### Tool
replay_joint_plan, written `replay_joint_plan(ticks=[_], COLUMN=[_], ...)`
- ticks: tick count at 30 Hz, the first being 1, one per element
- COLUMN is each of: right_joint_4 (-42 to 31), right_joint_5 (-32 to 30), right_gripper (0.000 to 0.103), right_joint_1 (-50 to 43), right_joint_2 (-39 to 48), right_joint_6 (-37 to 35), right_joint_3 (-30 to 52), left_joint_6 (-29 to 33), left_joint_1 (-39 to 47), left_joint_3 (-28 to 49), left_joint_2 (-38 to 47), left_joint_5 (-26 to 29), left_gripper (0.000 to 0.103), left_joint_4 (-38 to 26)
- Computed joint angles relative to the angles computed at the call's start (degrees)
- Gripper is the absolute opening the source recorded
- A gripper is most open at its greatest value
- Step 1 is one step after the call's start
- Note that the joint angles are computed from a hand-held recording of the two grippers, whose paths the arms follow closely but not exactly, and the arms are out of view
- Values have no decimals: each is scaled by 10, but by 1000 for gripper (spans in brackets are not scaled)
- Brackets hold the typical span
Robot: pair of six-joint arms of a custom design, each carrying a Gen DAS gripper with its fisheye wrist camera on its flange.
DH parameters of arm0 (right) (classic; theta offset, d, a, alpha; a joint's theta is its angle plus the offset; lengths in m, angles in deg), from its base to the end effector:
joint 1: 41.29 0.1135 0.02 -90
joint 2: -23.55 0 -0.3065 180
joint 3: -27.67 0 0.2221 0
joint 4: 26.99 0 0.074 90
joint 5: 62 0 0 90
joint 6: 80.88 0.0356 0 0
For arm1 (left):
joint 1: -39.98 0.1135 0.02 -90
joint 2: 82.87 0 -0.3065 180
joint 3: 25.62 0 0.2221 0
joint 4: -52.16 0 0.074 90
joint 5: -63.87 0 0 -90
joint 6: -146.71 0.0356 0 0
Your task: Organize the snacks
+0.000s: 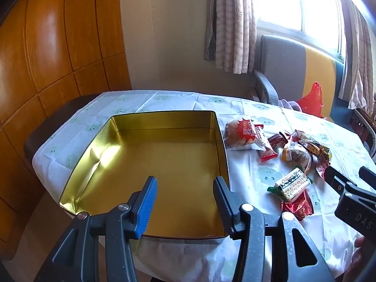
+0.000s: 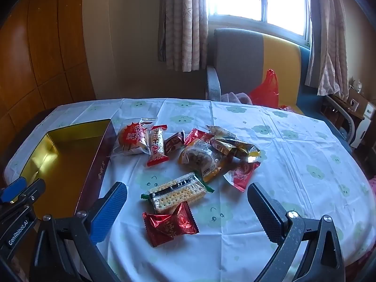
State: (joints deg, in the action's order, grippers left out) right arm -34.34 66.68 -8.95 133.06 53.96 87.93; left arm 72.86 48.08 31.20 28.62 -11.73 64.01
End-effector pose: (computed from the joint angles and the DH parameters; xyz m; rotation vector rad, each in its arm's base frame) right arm 0.2851 0.1542 0.1492 0.4860 2.2364 -0.1985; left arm 0.3381 0.0392 0.1438 0.2864 2.2725 -0.0727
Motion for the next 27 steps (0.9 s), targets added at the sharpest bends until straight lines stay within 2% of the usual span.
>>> replay_joint_plan(ticks=[2,27], right_joint_4=[7,-3], right_joint_5=[-13,-9], right_gripper=[103,103], right_joint_1=[-10,6], right_joint_2=[0,1], right_joint_6=[-11,1], right_joint_3=[-2,0], left_joint_6=[1,21], left_joint_1=[2,3], left_joint_3=[3,-6], left_joint_2=[0,-15], left_joint_5=[2,7], left_gripper=[50,51], left_joint_4=[-5,-5])
